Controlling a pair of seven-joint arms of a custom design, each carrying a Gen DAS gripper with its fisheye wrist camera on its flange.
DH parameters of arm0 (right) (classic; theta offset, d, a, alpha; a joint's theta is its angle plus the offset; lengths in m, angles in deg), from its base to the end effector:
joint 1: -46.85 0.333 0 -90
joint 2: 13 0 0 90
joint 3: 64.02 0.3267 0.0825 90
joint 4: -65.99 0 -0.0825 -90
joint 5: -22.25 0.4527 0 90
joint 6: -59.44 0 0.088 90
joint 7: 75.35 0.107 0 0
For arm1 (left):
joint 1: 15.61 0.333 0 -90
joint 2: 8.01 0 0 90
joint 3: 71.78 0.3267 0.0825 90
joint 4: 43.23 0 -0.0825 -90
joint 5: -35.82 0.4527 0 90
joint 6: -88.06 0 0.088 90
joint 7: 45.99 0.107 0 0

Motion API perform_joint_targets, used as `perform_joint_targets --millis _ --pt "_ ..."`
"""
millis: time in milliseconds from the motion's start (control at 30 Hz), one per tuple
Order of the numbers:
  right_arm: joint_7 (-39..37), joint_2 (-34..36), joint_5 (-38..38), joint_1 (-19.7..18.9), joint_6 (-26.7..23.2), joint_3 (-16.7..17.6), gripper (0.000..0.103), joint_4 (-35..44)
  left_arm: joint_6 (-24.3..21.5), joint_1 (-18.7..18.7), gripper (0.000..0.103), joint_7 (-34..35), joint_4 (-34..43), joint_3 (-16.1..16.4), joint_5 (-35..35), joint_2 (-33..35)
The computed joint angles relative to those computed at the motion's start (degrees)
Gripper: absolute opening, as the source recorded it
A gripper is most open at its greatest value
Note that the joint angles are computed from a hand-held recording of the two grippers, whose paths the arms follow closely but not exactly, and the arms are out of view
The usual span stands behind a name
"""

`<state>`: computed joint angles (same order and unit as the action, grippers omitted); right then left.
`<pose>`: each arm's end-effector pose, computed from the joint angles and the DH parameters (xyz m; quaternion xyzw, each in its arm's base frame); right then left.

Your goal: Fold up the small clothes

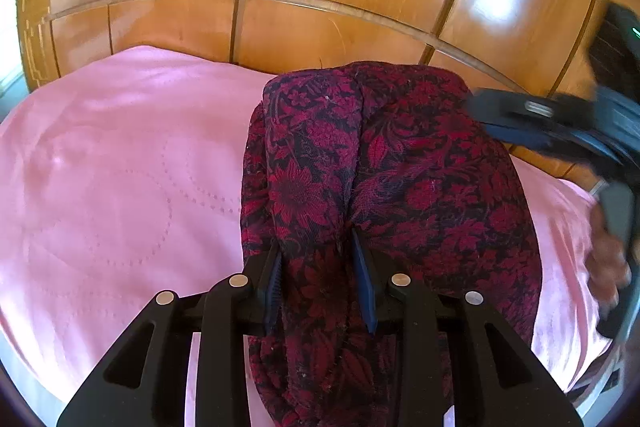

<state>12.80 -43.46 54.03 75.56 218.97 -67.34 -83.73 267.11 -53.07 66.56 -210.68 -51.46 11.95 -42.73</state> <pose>0.4386 0.1815 0.4754 -0.6605 0.6479 -0.0180 0.3790 0.3940 -0.1023 0.3665 -0.5626 0.7288 -0.3667 0.1334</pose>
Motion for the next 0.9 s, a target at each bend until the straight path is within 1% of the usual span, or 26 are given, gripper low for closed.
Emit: perform_joint_targets --millis 33,67,100,133,200,233,300,333,367,433,467,500,567,600,700,800,833,900 --pt "1.1 1.6 -1.2 -0.8 -1.5 0.8 0.075 1.4 0.6 0.2 0.030 -0.2 -0.2 -0.5 0.0 0.1" --pt "0.7 3.2 -1.7 -1.2 -2.7 0.4 0.075 2.5 1.0 0.4 0.030 -0.6 -0.2 -0.9 0.2 0.3" --pt "1.5 4.9 -3.0 -2.1 -5.3 1.1 0.075 4.4 1.7 0.4 0.030 -1.0 -0.3 -1.2 0.5 0.5" --pt "1.8 6.4 -3.7 -2.7 -6.7 1.5 0.076 5.8 2.7 0.4 0.030 -1.4 -0.5 -1.5 0.8 0.9" --pt "2.0 10.3 -5.0 -3.9 -8.1 2.6 0.076 8.2 3.9 0.2 0.030 -2.6 -0.9 -1.3 2.0 1.2" --pt "2.7 11.8 -6.5 -4.8 -9.2 3.4 0.077 9.5 4.6 0.5 0.030 -3.4 -1.3 -1.8 2.7 1.3" --pt "5.4 14.7 -11.2 -6.8 -10.1 6.0 0.080 11.1 5.4 2.0 0.030 -5.4 -1.3 -3.6 3.9 2.2" --pt "6.0 15.9 -11.9 -7.1 -10.2 6.4 0.082 11.7 5.5 3.4 0.030 -6.5 -1.4 -5.2 4.5 2.7" --pt "5.9 16.5 -11.7 -7.1 -9.9 6.4 0.082 12.0 5.8 4.0 0.030 -7.3 -1.5 -5.7 5.1 2.7" --pt "5.8 15.8 -11.8 -7.2 -9.4 6.6 0.083 11.5 5.2 3.3 0.030 -8.1 -1.8 -4.0 6.3 1.7" --pt "5.7 15.1 -12.0 -7.2 -8.4 6.8 0.083 10.7 4.9 3.5 0.030 -8.7 -2.0 -4.0 7.0 1.2" --pt "5.3 14.7 -11.7 -7.0 -7.2 6.6 0.084 10.0 4.7 3.9 0.030 -9.4 -2.2 -4.3 7.6 0.9" --pt "4.5 13.4 -10.6 -6.5 -5.1 6.2 0.086 8.4 4.6 5.5 0.030 -11.1 -2.8 -6.0 8.6 0.0" --pt "3.5 12.3 -9.3 -5.9 -3.3 5.7 0.086 7.1 4.6 6.0 0.030 -11.7 -3.0 -6.5 9.1 -0.3" --pt "3.8 9.6 -9.1 -5.4 -1.6 5.5 0.087 5.1 4.4 8.2 0.030 -13.9 -4.0 -8.9 10.6 -1.6" --pt "5.0 7.6 -9.5 -5.1 -0.3 5.5 0.088 3.6 4.2 9.0 0.030 -15.2 -4.4 -9.4 11.8 -2.2" --pt "5.6 7.0 -9.5 -5.0 -0.1 5.5 0.089 3.2 4.2 9.6 0.030 -15.8 -4.7 -10.1 12.1 -2.6" --pt "5.9 4.7 -9.1 -4.2 0.6 4.9 0.090 1.7 4.0 10.0 0.031 -16.5 -5.0 -10.2 12.7 -3.2"
